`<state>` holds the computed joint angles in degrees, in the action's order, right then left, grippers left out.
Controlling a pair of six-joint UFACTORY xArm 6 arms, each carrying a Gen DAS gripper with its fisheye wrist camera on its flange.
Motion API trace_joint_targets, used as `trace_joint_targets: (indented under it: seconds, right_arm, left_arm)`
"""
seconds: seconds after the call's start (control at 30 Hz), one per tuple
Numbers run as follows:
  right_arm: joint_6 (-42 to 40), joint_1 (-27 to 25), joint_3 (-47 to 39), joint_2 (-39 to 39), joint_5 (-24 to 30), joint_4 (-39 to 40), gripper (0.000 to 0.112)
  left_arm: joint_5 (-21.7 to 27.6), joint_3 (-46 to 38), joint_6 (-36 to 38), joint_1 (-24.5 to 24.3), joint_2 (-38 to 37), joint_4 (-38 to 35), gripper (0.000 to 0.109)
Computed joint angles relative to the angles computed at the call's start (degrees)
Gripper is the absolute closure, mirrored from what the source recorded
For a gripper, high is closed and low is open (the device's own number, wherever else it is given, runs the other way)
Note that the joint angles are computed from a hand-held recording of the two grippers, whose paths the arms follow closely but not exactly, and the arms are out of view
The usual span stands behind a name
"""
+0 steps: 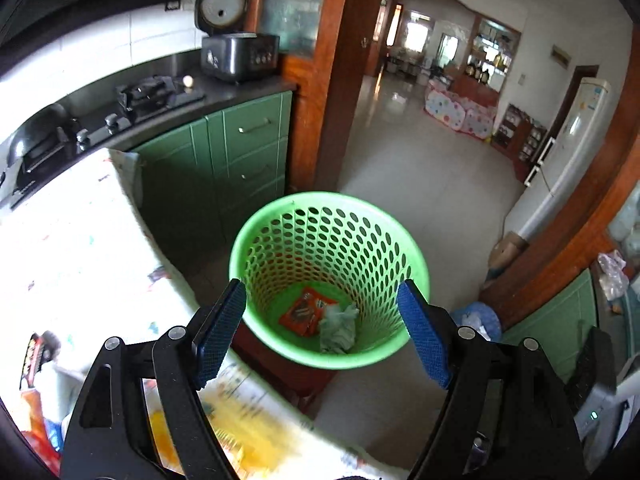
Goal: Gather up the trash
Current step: 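Grasp the yellow plastic bag with the right tool while the left tool grasps the white milk carton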
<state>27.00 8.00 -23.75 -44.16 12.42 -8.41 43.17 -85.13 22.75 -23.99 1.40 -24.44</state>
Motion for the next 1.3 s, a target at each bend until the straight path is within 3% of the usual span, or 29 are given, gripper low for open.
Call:
trace_joint_targets:
  seconds: [0.43, 0.67, 0.77, 0.9, 1.03, 1.3]
  right_arm:
    - [-20.43, 14.83, -11.09, 11.56, 0.70, 19.22, 0.024]
    - [-26.22, 19.05, -19.26, 20.93, 1.77, 23.55, 0.025]
    - [-25.76, 19.51, -22.57, 24.31, 3.29, 21.78, 0.025]
    - [-25.17, 19.51, -26.15, 28.39, 4.97, 19.52, 0.026]
    - [-24.17, 19.40, -28.64, 31.64, 6.05, 18.69, 0.029]
    - [-21.11, 19.17, -31.22, 34.40, 8.61, 15.05, 0.036]
  left_arm:
    - [-2.01, 14.57, 5.31, 10.57, -18.66, -3.90, 0.031]
    - [-0.69, 21.33, 10.37, 18.49, -26.51, -8.62, 0.031]
    - [0.32, 24.56, 14.28, 22.15, -29.94, -11.27, 0.031]
    - [3.66, 27.43, 20.56, 28.15, -33.18, -15.08, 0.031]
    - [10.19, 30.07, 29.35, 34.91, -35.74, -19.57, 0.028]
    - [20.68, 34.83, 45.26, 41.70, -37.07, -19.88, 0.028]
